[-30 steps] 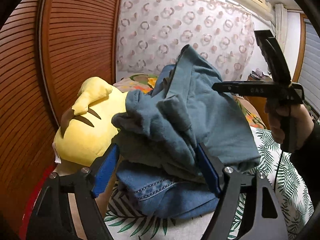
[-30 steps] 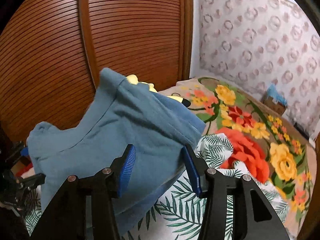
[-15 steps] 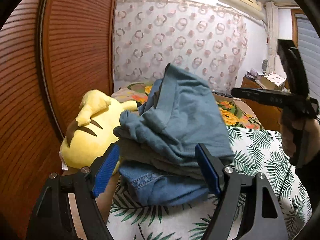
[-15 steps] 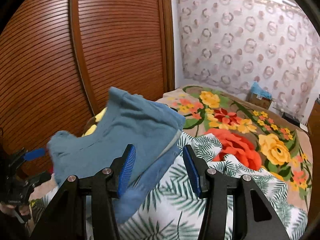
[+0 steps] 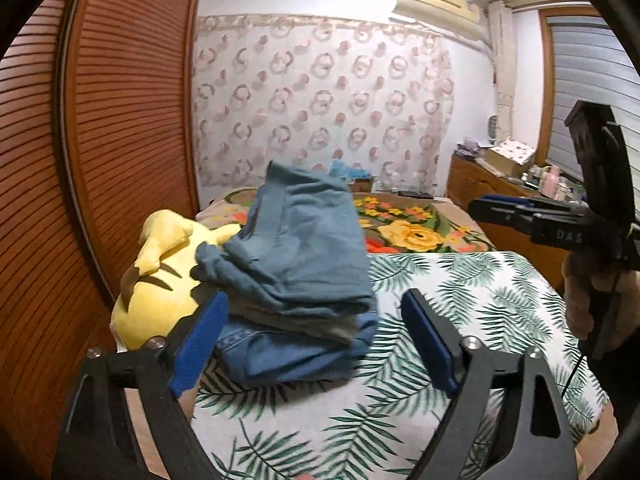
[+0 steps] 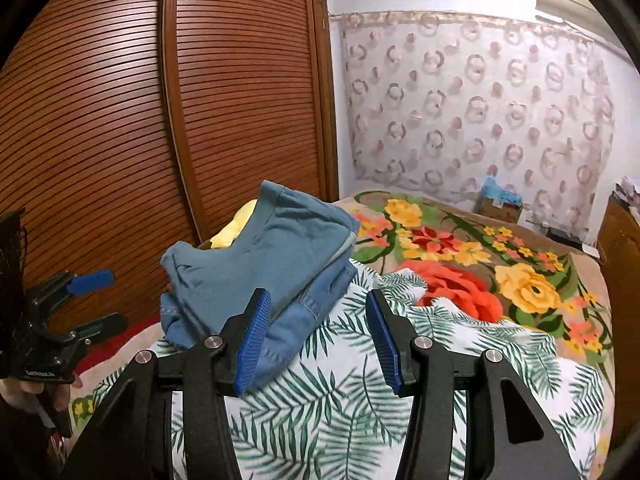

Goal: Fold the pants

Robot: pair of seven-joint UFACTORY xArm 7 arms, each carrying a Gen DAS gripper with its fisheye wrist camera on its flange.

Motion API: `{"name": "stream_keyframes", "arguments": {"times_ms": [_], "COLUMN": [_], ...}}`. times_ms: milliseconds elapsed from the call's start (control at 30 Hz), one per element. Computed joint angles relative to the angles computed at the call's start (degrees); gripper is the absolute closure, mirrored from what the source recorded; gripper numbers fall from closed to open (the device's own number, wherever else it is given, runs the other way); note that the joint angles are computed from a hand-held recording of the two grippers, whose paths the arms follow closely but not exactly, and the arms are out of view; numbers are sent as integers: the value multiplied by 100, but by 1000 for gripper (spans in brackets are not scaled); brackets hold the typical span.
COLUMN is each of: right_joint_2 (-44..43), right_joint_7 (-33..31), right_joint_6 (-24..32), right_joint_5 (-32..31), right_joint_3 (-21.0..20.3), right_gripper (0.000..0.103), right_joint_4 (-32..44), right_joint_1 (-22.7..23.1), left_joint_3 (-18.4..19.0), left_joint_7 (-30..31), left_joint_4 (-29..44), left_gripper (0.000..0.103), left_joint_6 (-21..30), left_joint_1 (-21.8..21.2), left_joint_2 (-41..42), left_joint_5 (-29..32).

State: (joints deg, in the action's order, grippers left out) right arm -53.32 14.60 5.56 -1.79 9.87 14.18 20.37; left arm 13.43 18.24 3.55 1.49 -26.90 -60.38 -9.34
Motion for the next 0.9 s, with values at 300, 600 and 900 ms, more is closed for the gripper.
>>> {"name": "stream_keyframes", "arguments": {"times_ms": [300, 600, 900], "right_joint_2": [-1635, -3723, -4659], "right_joint_7": [593, 1742, 2973], "right_joint_6": [962, 3043, 5118], "right_joint_5": [17, -176, -243], "right_joint_3": [392, 1314, 2490], "right_gripper": [51, 44, 43], "right_joint_4": [-532, -777, -338], "right_joint_1": [137, 562, 1479], "left_joint_3": [-730, -1121, -1470], "left_joint_7": [-449, -1023, -1517], "left_joint_4": [-204, -328, -423], "left_gripper": [0, 0, 0], "left_joint_6": [546, 998, 1474], "left_joint_1": [108, -158, -657], "left_joint_2": [-745, -1375, -2017], "left_joint_5": [98, 148, 204]}}
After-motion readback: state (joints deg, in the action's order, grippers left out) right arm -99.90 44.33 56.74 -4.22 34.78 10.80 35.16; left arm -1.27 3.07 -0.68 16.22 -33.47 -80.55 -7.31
